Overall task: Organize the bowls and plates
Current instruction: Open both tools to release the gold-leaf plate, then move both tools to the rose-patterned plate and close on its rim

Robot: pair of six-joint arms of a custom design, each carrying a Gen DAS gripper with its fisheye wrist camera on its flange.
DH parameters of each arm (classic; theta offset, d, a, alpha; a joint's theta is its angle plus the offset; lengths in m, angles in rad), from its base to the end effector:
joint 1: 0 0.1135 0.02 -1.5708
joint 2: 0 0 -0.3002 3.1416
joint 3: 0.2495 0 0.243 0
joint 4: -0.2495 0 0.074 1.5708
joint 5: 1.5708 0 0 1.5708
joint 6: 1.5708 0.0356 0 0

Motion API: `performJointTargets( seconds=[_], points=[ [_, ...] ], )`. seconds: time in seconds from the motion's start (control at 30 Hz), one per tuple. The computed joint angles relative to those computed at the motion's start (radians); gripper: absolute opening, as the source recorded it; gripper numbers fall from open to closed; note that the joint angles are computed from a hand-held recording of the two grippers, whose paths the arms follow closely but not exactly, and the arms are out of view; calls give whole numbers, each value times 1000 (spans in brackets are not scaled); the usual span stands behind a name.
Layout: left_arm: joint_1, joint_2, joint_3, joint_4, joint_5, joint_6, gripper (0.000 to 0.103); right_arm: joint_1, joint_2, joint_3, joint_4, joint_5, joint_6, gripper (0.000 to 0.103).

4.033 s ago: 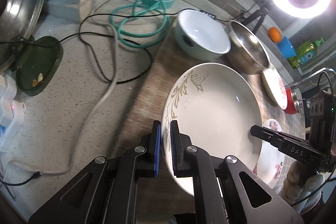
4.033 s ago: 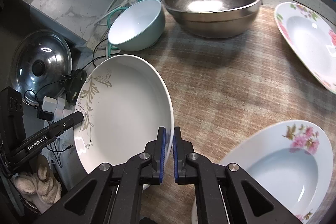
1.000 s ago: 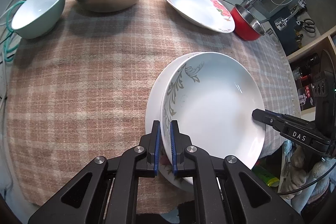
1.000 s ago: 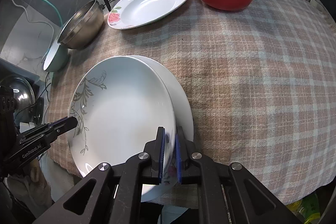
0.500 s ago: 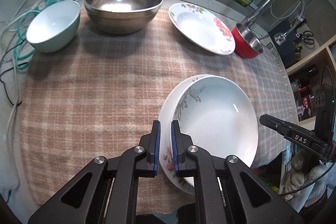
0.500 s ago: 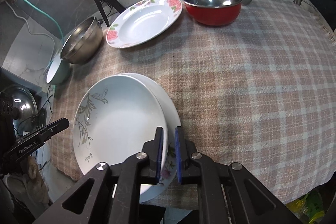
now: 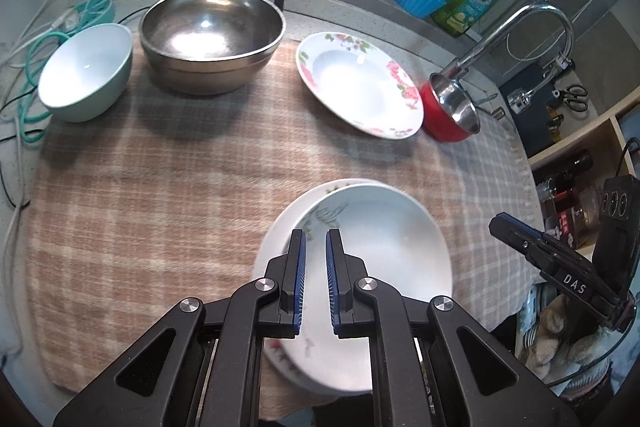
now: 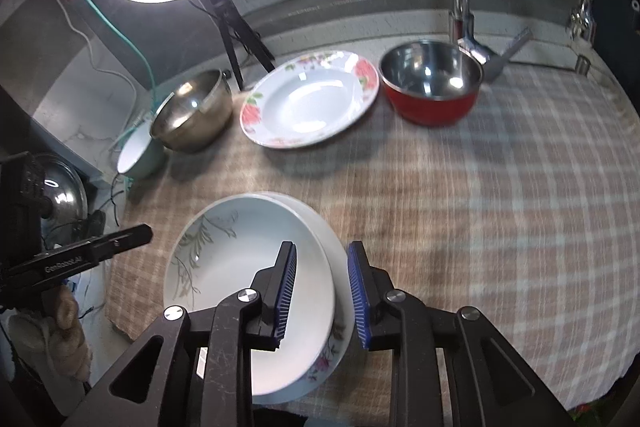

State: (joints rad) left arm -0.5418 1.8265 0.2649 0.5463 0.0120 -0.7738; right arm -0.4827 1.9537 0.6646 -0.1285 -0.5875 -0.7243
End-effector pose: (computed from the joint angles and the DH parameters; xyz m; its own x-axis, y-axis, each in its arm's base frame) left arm 0.1848 -0.1117 0.0759 -0.8848 -0.2830 -0.3701 -0.1360 0.9166 -0.3759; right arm 0.2493 -0.1083 0.0800 -0.8620 -0.1709 -0.4773 -0.3468 0.8855 0.3092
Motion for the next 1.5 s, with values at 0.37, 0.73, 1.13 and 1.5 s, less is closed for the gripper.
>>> performJointTargets(
  seconds=[0.37, 0.73, 1.13, 1.5],
  points=[
    [-68, 108, 176, -44, -66, -140, 9, 61, 63, 327, -243, 11, -104, 24],
    [-30, 208, 292, -52, -58, -257, 9, 195, 331, 835, -589, -21, -135, 24],
    [56, 306, 359, -32, 23, -329, 9, 373, 656, 1362, -795, 99, -12, 24],
    [114, 395, 425, -25, 96, -323, 9, 414, 969, 1884, -1045, 181, 49, 24]
  ],
)
